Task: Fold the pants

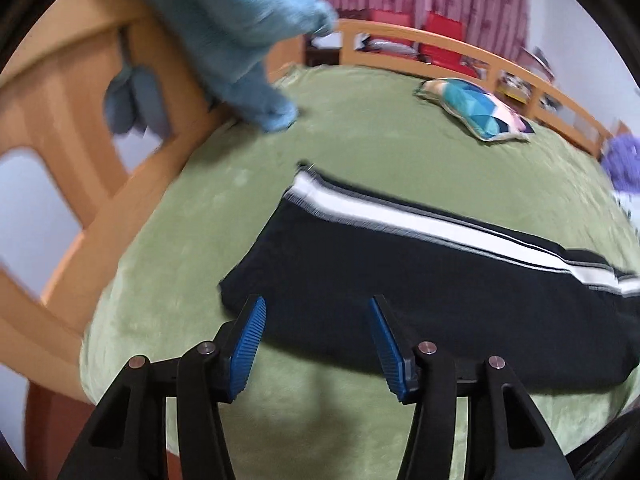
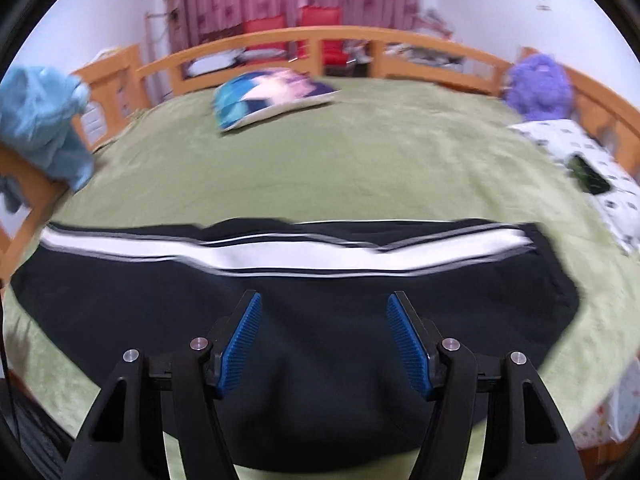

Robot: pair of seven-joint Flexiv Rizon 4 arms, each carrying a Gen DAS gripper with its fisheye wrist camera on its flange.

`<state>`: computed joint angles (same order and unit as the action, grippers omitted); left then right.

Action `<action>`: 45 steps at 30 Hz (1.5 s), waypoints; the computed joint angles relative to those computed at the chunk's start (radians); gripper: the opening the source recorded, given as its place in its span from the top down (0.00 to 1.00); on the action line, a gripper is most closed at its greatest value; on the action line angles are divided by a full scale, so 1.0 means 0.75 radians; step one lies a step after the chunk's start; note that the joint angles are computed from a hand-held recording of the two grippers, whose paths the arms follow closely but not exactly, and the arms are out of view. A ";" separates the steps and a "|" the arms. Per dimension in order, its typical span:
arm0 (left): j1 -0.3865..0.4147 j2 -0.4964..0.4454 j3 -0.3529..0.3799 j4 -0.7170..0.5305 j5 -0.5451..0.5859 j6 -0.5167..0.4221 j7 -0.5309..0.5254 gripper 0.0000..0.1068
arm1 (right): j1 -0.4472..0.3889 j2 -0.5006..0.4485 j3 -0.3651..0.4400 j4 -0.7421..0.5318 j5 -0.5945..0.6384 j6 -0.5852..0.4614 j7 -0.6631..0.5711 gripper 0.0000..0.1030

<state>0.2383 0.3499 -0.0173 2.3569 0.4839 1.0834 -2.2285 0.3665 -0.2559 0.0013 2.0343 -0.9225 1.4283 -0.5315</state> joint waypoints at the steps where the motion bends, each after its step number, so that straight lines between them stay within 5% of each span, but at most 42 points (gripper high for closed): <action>1: 0.011 -0.013 -0.039 -0.023 0.031 0.009 -0.036 0.52 | -0.019 0.019 -0.010 0.022 0.013 0.000 -0.009 0.33; 6: -0.037 -0.154 -0.082 -0.117 0.014 0.039 -0.135 0.52 | -0.156 0.007 0.076 0.019 0.409 -0.099 -0.238 0.27; 12: -0.125 -0.342 -0.067 -0.234 0.076 0.081 -0.246 0.52 | -0.300 -0.162 0.163 -0.093 0.856 -0.158 -0.477 0.27; 18: -0.213 -0.514 -0.037 -0.395 0.125 0.021 -0.291 0.52 | -0.387 -0.336 0.231 -0.269 1.107 -0.133 -0.661 0.27; 23: -0.286 -0.639 0.012 -0.518 0.088 0.017 -0.252 0.52 | -0.451 -0.470 0.303 -0.451 1.289 -0.128 -0.729 0.17; 24: -0.300 -0.653 0.026 -0.532 0.088 0.024 -0.254 0.52 | -0.427 -0.480 0.275 -0.457 1.276 -0.095 -0.695 0.21; 25: -0.314 -0.675 0.037 -0.554 0.081 0.031 -0.250 0.52 | -0.429 -0.491 0.280 -0.466 1.254 -0.061 -0.702 0.48; 27: -0.346 -0.700 0.065 -0.583 0.076 0.030 -0.247 0.52 | -0.491 -0.499 0.380 -0.524 1.328 -0.044 -0.873 0.77; 32: -0.430 -0.706 0.143 -0.616 0.086 0.008 -0.240 0.52 | -0.621 -0.495 0.537 -0.561 1.375 0.143 -1.106 0.80; 35: -0.446 -0.664 0.174 -0.573 0.108 0.009 -0.252 0.52 | -0.555 -0.524 0.412 -0.597 1.361 -0.078 -0.989 0.74; 37: -0.433 -0.619 0.182 -0.513 0.086 0.013 -0.237 0.52 | -0.597 -0.572 0.449 -0.632 1.367 -0.277 -0.910 0.63; 39: -0.412 -0.564 0.187 -0.452 0.074 0.009 -0.222 0.52 | -0.518 -0.493 0.348 -0.538 1.425 -0.180 -0.910 0.53; 40: -0.401 -0.526 0.190 -0.419 0.084 0.001 -0.226 0.52 | -0.444 -0.450 0.256 -0.483 1.351 -0.175 -0.839 0.46; 45: -0.302 -0.331 0.215 -0.201 0.049 0.071 -0.167 0.50 | -0.183 -0.228 -0.037 -0.250 0.919 -0.295 -0.590 0.43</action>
